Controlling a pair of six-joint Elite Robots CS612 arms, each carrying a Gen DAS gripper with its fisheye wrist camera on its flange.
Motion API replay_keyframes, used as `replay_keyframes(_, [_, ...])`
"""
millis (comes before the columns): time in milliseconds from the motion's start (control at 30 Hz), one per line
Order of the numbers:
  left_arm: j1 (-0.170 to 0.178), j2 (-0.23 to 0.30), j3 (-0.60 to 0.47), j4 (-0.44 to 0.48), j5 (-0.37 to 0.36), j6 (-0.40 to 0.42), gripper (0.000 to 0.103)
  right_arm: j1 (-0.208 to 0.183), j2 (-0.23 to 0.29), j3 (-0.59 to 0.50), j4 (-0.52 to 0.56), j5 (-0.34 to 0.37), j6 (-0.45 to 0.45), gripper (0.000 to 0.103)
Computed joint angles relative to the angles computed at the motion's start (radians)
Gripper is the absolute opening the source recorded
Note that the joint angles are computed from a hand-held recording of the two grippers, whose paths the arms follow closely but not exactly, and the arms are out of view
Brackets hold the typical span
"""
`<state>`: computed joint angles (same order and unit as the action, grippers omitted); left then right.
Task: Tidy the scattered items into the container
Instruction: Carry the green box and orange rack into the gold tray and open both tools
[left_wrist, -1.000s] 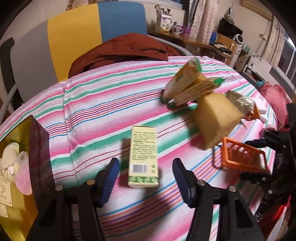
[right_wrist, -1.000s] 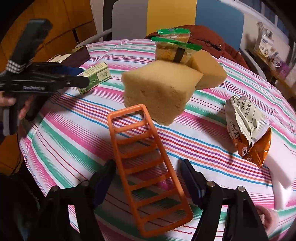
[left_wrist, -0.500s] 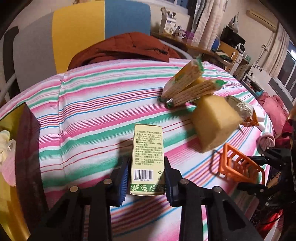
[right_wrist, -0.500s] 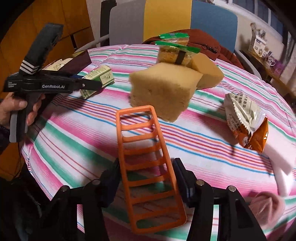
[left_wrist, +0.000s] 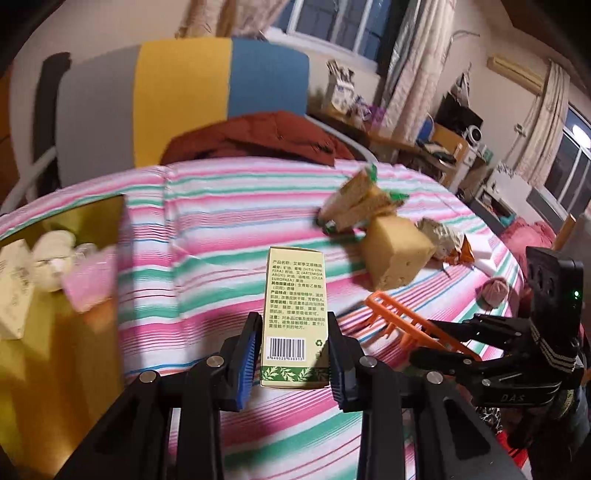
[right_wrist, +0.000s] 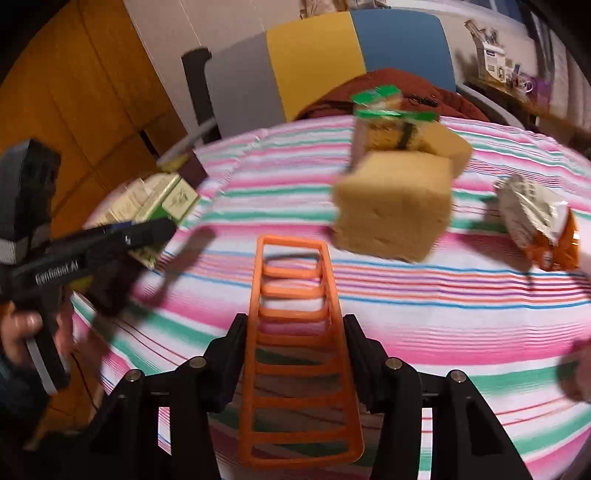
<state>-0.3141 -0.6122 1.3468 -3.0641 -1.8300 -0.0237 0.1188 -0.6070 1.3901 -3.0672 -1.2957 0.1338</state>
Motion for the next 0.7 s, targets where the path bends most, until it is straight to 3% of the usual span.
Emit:
replay_keyframes(333, [0.073, -0.023, 0.05, -0.055, 0.079, -0.099, 0.033, 0.039, 0.045, -0.12, 0.011, 0.069, 0.019, 0.051])
replay_keyframes(700, [0.131, -0.004, 0.033, -0.01, 0.156, -0.195, 0.033, 0.114, 0.121, -0.343, 0.134, 0.147, -0.075, 0.051])
